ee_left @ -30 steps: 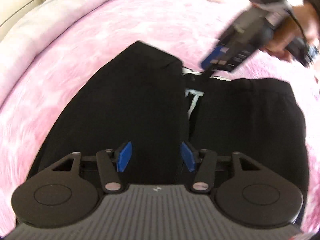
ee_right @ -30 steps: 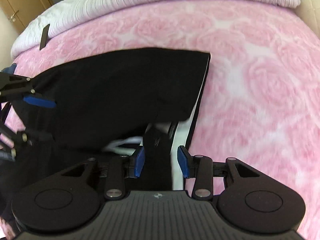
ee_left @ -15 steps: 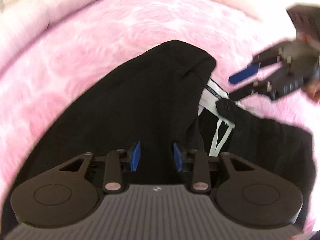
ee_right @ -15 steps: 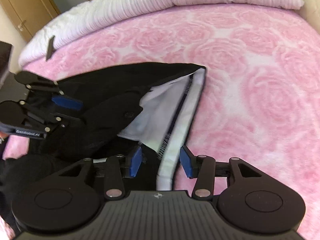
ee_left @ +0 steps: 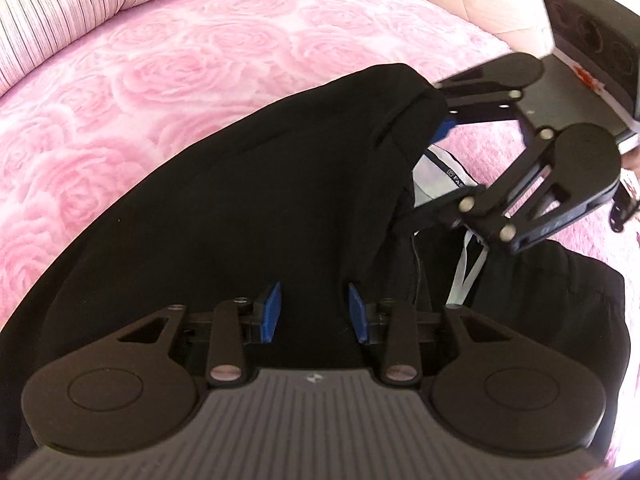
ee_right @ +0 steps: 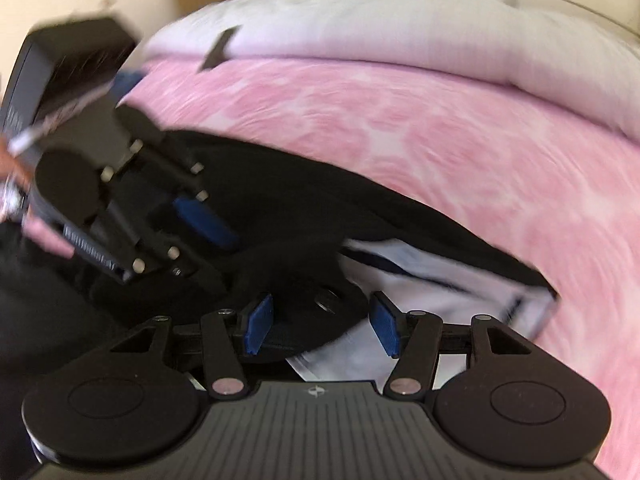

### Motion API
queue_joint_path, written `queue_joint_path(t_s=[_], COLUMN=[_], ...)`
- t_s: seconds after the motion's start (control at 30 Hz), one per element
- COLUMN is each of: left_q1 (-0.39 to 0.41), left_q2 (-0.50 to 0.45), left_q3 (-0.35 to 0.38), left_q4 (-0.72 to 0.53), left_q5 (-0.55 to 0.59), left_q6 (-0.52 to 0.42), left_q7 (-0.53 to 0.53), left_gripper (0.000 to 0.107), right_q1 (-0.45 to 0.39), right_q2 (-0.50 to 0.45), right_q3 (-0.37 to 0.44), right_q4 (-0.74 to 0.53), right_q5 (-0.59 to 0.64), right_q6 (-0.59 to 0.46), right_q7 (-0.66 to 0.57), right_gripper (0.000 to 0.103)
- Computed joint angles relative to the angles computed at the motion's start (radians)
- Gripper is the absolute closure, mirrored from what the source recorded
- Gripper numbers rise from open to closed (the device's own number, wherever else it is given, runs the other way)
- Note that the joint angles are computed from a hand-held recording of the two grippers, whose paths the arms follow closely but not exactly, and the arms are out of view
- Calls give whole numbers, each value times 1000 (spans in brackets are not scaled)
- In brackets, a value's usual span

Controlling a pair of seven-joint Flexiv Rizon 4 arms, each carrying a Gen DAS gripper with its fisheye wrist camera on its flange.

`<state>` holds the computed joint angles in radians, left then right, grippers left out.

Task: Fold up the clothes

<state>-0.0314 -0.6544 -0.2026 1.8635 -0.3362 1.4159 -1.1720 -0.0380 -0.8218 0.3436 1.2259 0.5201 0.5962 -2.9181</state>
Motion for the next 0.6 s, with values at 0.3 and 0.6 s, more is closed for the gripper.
queue_joint_path(t_s=[0.3, 0.6], left_q1=[61, 58], left_q2=[51, 71], left_q3=[-82, -118], left_q4=[68, 110], left_q5=[16, 43], left_q6=[81, 146], left_q7=[86, 131], left_gripper=[67, 64], right_q1=[73, 4], right_q2=[41, 128], right_q3=[-126, -125], right_q4=[-54, 65], right_q5=[-203, -112], right_q6=[-212, -93], right_q7=[319, 474], right_gripper=[88, 62])
